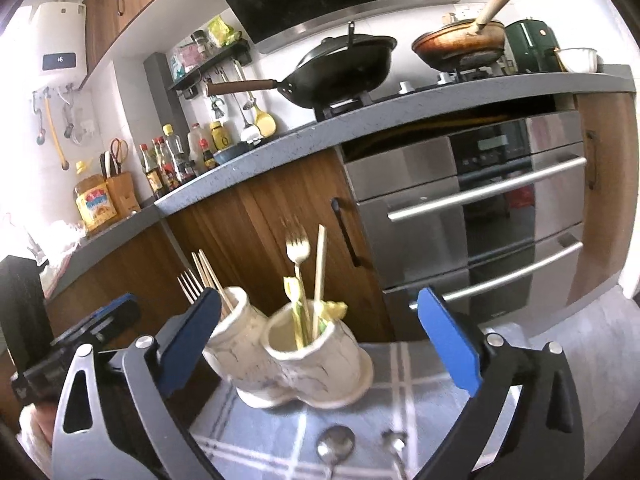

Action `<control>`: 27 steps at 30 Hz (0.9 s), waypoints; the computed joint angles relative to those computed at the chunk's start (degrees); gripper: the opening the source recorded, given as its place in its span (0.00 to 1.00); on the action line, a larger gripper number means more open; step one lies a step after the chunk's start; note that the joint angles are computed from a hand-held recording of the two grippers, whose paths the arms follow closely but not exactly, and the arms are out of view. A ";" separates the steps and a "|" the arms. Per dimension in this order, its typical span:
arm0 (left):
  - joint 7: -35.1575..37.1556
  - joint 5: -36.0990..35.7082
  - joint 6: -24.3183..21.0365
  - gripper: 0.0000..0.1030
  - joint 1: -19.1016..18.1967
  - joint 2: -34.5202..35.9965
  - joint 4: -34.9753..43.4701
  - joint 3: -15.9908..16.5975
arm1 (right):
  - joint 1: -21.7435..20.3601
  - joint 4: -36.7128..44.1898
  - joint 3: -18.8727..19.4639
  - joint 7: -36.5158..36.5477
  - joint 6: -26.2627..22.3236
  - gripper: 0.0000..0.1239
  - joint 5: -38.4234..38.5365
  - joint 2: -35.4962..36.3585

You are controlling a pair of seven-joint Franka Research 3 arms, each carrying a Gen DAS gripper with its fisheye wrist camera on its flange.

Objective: Organize utensils
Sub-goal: 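Withdraw both grippers back over the remaining spoons on the cloth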

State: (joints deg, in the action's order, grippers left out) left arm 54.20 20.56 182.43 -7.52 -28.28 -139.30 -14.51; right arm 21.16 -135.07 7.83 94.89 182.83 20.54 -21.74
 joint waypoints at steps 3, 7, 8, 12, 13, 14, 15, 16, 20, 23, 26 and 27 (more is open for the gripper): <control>0.02 -0.45 -2.47 0.93 -1.44 -1.56 -1.06 0.67 | -7.54 -2.55 5.72 2.91 -2.69 0.79 -3.12 -3.42; 0.96 -1.46 -5.59 0.95 -4.64 -2.52 -2.67 2.21 | -14.51 -5.83 10.34 7.27 -6.94 0.79 -8.31 -7.77; 1.27 -1.63 -6.38 0.95 -5.18 -2.59 -3.09 2.31 | -14.81 -6.44 10.33 7.85 -7.85 0.79 -9.27 -8.38; 2.51 -2.96 -10.62 0.95 -7.70 -1.31 -3.63 2.57 | -15.02 -9.50 9.36 9.59 -11.71 0.79 -12.30 -10.93; 2.44 -3.24 -11.13 0.95 -7.88 -1.01 -3.82 2.31 | -14.89 -10.24 9.01 9.98 -12.65 0.79 -12.79 -11.38; 2.61 -3.64 -11.61 0.95 -8.36 -0.59 -3.90 2.38 | -14.76 -10.81 8.70 10.36 -13.27 0.79 -13.22 -11.58; 3.10 -4.10 -12.11 0.95 -9.10 -0.17 -3.99 2.69 | -14.63 -11.40 8.40 10.72 -14.04 0.79 -13.62 -11.80; 3.43 -4.34 -12.76 0.95 -9.47 0.30 -3.99 2.59 | -14.31 -11.91 7.99 10.84 -14.72 0.79 -13.97 -11.75; 4.15 -5.39 -13.92 0.95 -10.63 1.75 -4.02 2.41 | -12.75 -12.50 6.68 10.71 -18.15 0.79 -15.28 -10.59; 6.24 -7.98 -14.29 0.95 -13.33 2.96 -4.23 4.13 | -11.60 -11.73 6.43 10.10 -20.75 0.78 -16.76 -8.37; 7.65 -8.87 -14.69 0.95 -13.73 3.75 -4.19 4.02 | -9.28 -10.46 5.21 8.78 -22.61 0.78 -16.97 -5.68; 8.12 -9.13 -14.76 0.95 -13.88 3.93 -4.29 4.02 | -8.34 -10.14 4.54 8.25 -22.81 0.78 -16.56 -5.00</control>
State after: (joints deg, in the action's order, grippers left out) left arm 62.31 11.43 167.67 -21.40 -24.34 -143.60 -10.48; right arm 12.82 -145.21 12.38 103.15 160.02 3.98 -26.74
